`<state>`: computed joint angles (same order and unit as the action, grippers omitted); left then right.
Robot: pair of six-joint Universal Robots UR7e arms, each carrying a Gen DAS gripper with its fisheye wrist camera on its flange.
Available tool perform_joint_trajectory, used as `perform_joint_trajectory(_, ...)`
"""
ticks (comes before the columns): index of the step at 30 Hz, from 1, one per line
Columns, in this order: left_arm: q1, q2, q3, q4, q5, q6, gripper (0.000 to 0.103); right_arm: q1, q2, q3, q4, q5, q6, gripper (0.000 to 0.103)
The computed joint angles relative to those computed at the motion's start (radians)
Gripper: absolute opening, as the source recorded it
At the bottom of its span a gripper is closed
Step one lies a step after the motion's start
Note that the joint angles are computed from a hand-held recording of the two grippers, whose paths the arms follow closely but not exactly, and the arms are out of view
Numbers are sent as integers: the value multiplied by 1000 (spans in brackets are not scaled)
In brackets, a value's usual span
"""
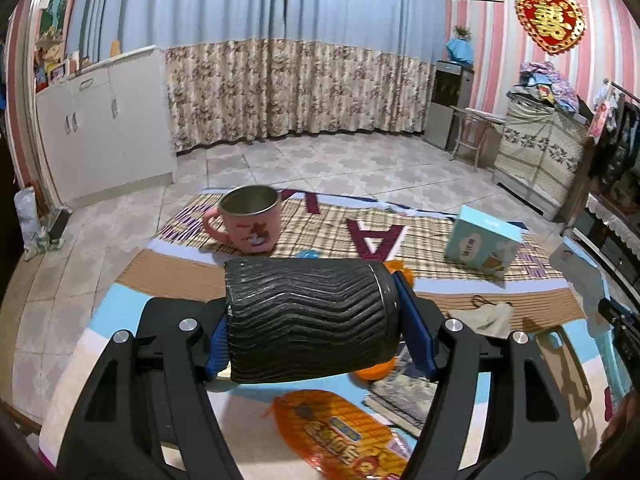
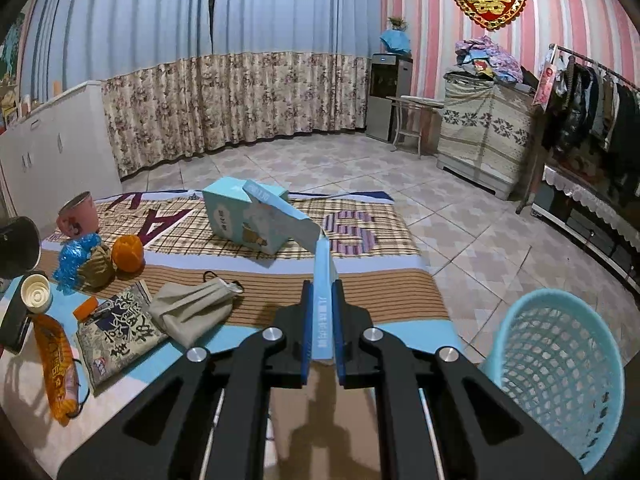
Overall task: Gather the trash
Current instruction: 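Lift the black cylinder and white card and carry both over the blue basket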
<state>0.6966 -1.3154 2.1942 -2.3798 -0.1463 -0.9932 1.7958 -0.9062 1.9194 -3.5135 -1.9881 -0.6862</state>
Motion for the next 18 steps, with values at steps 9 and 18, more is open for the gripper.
perform_joint_trajectory(9,-47,164,-74,-220,-33,190,68,-63,-148,58,22,-3,-43,10)
perform_joint_trajectory(18,-77,410,-225,-473,-150,435,68,-173,-288,88,46,-8,-57,10)
